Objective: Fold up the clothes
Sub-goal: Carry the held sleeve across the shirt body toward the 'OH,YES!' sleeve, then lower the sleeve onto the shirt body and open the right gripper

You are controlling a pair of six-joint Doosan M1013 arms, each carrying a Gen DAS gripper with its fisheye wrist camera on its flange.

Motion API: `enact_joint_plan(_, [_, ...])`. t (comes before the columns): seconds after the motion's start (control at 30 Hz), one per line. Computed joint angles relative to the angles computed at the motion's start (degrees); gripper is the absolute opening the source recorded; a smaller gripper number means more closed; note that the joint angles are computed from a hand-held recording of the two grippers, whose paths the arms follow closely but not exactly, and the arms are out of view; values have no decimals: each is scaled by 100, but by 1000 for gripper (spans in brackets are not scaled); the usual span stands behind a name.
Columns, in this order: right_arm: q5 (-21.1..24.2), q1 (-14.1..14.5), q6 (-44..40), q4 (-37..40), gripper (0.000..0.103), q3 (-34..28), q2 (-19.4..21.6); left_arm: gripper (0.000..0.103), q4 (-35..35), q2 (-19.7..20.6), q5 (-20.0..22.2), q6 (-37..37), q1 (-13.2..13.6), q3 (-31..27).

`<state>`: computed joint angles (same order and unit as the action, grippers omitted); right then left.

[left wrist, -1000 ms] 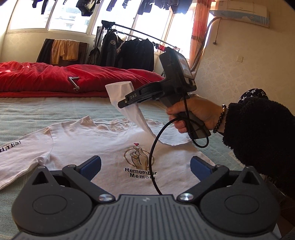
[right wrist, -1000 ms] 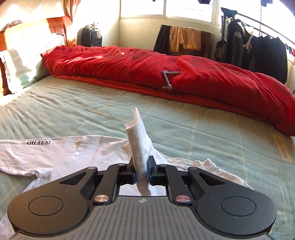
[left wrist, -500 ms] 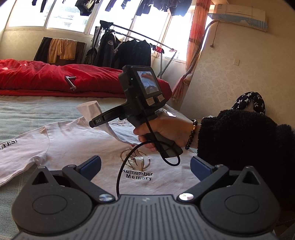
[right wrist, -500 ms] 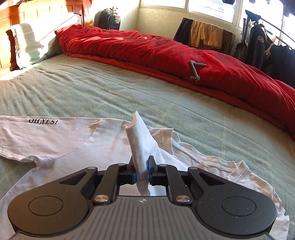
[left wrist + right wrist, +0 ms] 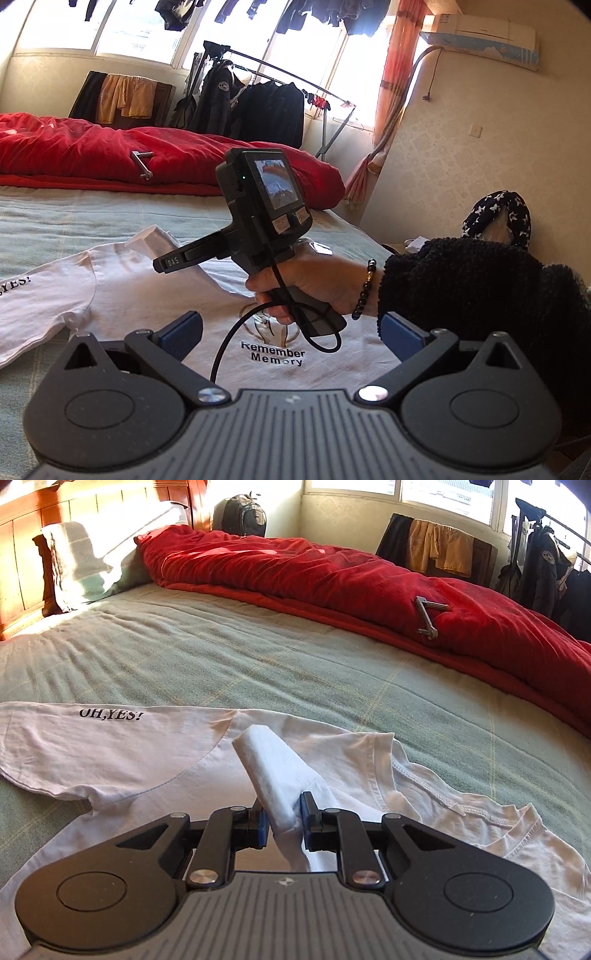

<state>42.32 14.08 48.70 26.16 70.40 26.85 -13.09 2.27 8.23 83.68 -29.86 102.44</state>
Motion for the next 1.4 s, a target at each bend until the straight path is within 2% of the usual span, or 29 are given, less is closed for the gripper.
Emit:
enact_joint_plan(0.17, [39,30,-190,32,20,57,-8,102,171,-2,29,-146,-16,-10])
enact_joint_plan(0.4, [162,35,-551,194,20,125,-34,102,83,-13,-14,-97,-8,-4])
enact_joint_plan(0.5, [167,46,-758,298,20,191,-74,102,-187,-12,-25,183,-3,4])
enact_joint_plan(0.67, [192,97,-850,205,20,215,-84,102,186,25,82,-160,-4,-70])
enact_joint_plan(0.8, [226,92,-891,239,20,236,-85,102,-117,28,48,137,5,-71])
enact_joint_plan(1.0, [263,75,-1056,371,20,247,-85,102,-177,31,52,200,4,-75])
enact_joint_plan(1.07, [371,71,-1061,342,25,213,-78,102,-376,28,44,400,11,-63])
enact_joint_plan(1.13, [674,45,-917,296,53,96,-54,102,-445,40,58,470,15,-77])
enact_joint_plan(1.2, [609,26,-1116,341,63,166,-148,102,-545,44,55,581,16,-77])
enact_joint_plan(1.27, [704,-20,-1168,340,64,143,-204,102,-797,34,18,837,14,-48])
enact_joint_plan(1.33, [759,-88,-1184,329,69,154,-286,102,-1177,21,-14,1220,16,-29])
enact_joint_plan(1.4, [655,-162,-1282,227,74,263,-417,102,-1703,3,-64,1747,16,2])
